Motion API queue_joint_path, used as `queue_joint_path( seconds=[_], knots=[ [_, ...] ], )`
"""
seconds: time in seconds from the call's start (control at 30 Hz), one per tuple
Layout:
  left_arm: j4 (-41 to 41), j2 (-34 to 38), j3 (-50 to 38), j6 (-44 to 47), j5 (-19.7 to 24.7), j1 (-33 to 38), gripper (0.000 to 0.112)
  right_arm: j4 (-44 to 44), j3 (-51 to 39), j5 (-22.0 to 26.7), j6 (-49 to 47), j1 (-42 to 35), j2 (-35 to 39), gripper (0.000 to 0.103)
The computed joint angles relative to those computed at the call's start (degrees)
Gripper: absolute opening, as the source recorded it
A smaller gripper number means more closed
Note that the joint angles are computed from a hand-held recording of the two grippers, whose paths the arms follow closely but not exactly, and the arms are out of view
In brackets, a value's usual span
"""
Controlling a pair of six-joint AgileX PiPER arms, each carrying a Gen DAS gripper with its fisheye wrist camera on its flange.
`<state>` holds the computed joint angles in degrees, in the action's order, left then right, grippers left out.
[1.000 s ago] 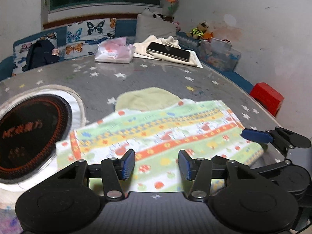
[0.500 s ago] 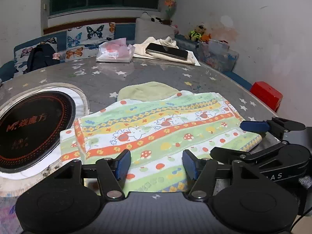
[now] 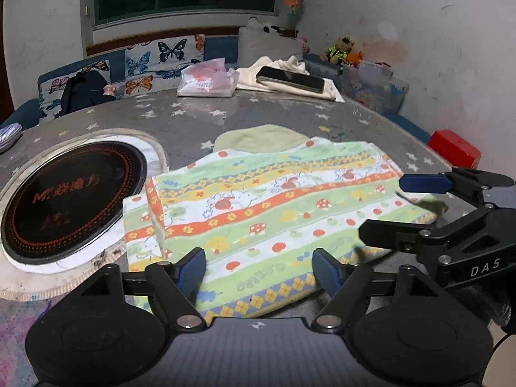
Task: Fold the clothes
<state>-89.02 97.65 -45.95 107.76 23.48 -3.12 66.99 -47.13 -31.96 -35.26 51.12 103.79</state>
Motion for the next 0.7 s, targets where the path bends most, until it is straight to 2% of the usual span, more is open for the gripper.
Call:
queue_joint_path(
  seconds=[0.13, 0.2, 0.23, 0.3, 0.43, 0.53, 0.57, 0.7],
  knots=[
    [2.1, -0.04, -0.47, -2.31, 0.27, 0.68, 0.079, -1.04, -1.74, 2.47, 0.07, -1.28, 2.27, 0.103],
    [2.03, -0.33, -0.47, -2.99, 0.03, 1.05, 0.092, -2.33, -1.25, 2.11, 1.92, -1.62, 2.44, 0.103],
    [1.15, -0.49, -0.31, -2.07, -0.8, 0.99, 0.093, -2.21, -1.07, 2.27, 1.98, -1.9, 2.28, 0.103],
    [1.34, -0.14, -0.69, -2.4, -2.43, 1.0, 0.093, -1.73, -0.81, 2.8, 1.63, -2.48, 1.95, 0.103],
    [2.96, -0.23, -1.3, -4.58, -0.95, 2.48, 0.093, -0.46, -0.72, 4.05, 0.03, -3.16, 1.07, 0.103],
    [0.54, -0.03, -1.15, -1.53, -2.82, 1.76, 0.092, 1.13, -1.58, 3.66, -1.14, -3.22, 1.63, 0.103],
    [1.38, 0.42, -1.51, -2.42, -3.37, 1.65, 0.092, 2.02, -1.99, 3.78, -2.11, -3.33, 1.95, 0.103],
    [9.56, 1.8, -3.85, -11.93, -1.06, 3.65, 0.09, 6.39, -3.3, 3.65, -7.8, -3.18, 2.21, 0.103]
  ],
)
